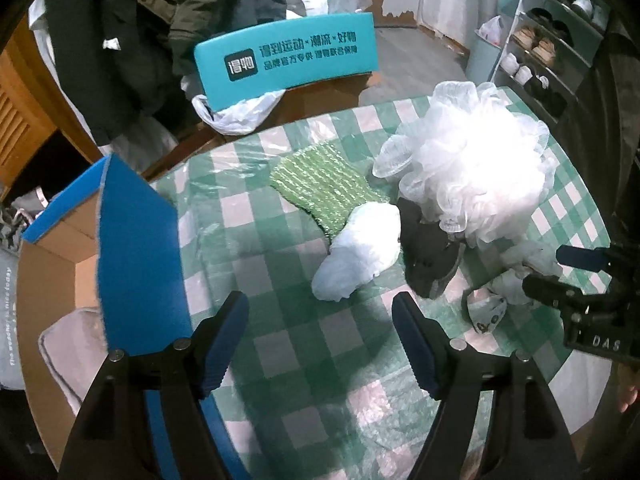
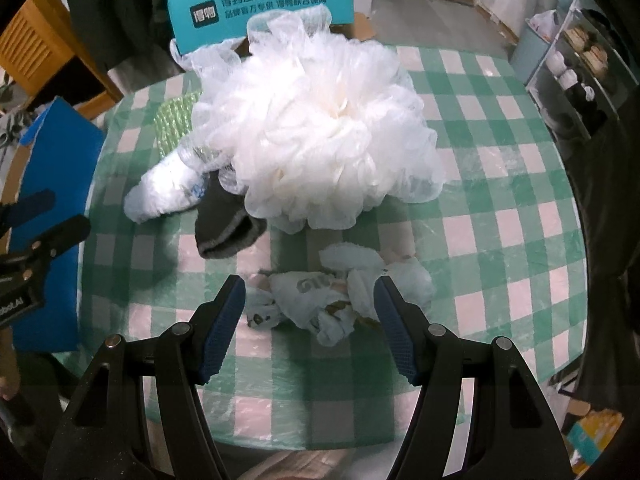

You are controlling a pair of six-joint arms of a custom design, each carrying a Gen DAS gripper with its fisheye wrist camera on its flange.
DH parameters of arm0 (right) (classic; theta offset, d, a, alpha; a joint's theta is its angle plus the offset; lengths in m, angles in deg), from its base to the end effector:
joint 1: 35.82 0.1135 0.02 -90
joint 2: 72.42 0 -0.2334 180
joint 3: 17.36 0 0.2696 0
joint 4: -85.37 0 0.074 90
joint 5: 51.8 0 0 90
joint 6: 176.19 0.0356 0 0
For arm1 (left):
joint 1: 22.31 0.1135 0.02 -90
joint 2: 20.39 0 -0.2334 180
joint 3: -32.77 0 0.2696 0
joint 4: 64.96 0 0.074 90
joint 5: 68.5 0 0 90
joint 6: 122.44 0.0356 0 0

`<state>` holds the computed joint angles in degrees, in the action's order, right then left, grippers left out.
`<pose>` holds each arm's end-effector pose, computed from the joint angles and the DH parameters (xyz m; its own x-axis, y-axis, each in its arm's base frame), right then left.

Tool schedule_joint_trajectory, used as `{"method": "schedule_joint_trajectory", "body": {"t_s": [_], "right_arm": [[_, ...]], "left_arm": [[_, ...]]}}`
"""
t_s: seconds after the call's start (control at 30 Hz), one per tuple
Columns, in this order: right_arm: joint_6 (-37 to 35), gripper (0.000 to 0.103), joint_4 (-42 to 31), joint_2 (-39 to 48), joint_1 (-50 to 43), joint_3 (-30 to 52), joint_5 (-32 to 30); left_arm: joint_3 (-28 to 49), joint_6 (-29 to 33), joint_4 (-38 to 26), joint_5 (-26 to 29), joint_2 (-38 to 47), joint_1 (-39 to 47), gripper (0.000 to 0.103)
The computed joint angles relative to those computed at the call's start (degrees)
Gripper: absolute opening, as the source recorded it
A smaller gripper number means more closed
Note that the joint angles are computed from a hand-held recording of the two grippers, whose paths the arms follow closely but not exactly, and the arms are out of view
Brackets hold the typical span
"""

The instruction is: Organize soft objects

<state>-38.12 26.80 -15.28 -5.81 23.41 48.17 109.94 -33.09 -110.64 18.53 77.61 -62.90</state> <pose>0.1593 0.0849 0.1283 -0.8963 0.3285 -0.2980 0.3190 0.9442 0.0816 0.2656 -0.2251 0.1483 -0.7036 0.5879 -0.3991 0.6261 0.7785 0.0430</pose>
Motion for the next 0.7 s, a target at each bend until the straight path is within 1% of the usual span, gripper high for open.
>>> {"method": "schedule_joint_trajectory", "body": {"t_s": [0.23,0.3,0.53,0.7], "right_arm": [[-2.82,0.066,3.93,2.55,-1.62,-2.19,-2.2],[-3.71,0.066,5.35,3.94,-2.18,-2.7,-2.68],[-6.56,0.066,10.04,8.44,-3.85,-3.73,-3.24],[-8.47,0.066,13.59,11.23,-4.06,-3.69,-3.01]], "left_arm": [[2.69,-0.67,0.6,0.71,4.92,-0.94,0.076],[4.14,-1.26,0.63,1.31,6.83,-0.96,0.078],[10.92,-2.79,-0.89,5.72,14.4,-0.42,0.079],[13.34,-2.85,-0.15,4.12,17.95,-1.81,0.079]]}}
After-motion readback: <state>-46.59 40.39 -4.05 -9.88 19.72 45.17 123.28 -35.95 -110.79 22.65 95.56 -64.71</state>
